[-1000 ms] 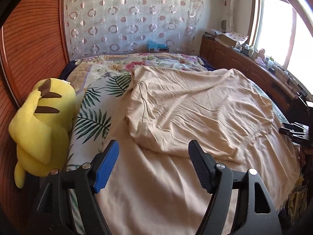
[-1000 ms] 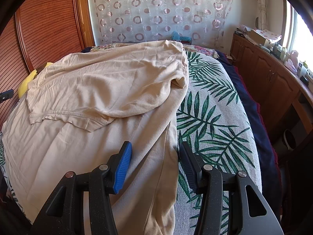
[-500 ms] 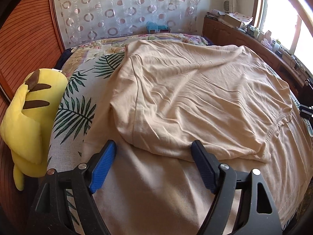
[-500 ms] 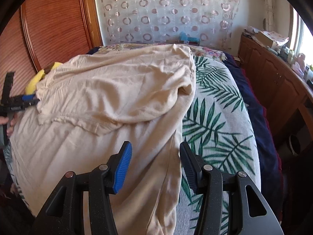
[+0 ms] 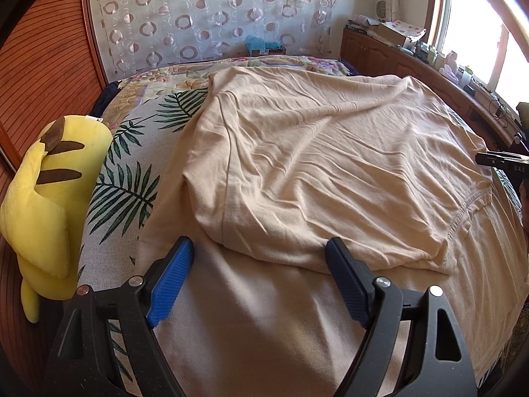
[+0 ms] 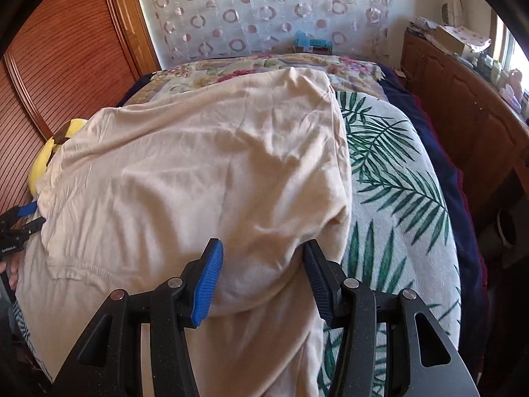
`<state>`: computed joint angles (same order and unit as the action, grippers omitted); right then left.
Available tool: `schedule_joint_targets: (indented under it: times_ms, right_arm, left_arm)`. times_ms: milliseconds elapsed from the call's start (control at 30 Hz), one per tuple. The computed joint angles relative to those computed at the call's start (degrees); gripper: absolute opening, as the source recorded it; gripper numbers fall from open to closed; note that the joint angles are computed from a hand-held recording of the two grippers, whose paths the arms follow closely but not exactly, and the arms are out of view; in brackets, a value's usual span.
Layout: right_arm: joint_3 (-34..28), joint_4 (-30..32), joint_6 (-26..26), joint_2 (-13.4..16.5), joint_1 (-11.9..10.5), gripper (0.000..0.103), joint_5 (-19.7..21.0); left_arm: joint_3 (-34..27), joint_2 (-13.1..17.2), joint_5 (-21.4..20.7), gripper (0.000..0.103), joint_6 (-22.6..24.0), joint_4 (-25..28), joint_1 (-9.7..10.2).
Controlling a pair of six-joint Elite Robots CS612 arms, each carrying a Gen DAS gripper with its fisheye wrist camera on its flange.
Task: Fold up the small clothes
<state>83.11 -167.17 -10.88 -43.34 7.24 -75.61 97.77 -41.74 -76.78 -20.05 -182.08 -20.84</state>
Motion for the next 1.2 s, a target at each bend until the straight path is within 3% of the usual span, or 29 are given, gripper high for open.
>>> schedule_joint_targets:
  times_ms: [200,367,467,700,933,1033,1200]
  right_arm:
    - [0.39,-4.91,-1.93,0.91,1.40,0.052,-5.35]
    - [1.84,-8.39,-1.55,0.99,1.28,0.052,-4.90]
    - [1.99,-8.92,-1.78,1.08,1.51,0.052,-5.66]
    - [2.12,-8.73,-1.94,0.85,1.20,0.052,-5.04]
    - [2.05,-8.86,-1.70,0.94,1.25,0.052,-5.06]
    - [2.12,-9.03,-1.74,0.89,1.23,0.052,-5.13]
    - [2.08,-9.10,-1.86,0.93,1.19,0.052,-5.21]
  left_arm:
    - [0.00,0.01,-0.04,0.082,0.01,-0.04,0.05]
    - [-0.23,-0.01,-0.08,0.082,0.92,0.54,0.04]
    - [-0.44,-0.25,-2.60,0.082,0.57,0.96,0.75]
    - [-1.72,0.17,-5.48,0.062,-3.10,0.11,2.42]
    - [-3.76,0.65,-4.75,0.019,-3.50,3.28,2.85]
    - [-3.70,0.32,-3.79,0.013,-1.62,3.88,2.64]
    - [-3.42,-0.22,-1.90,0.012,0.40,3.57,2.19]
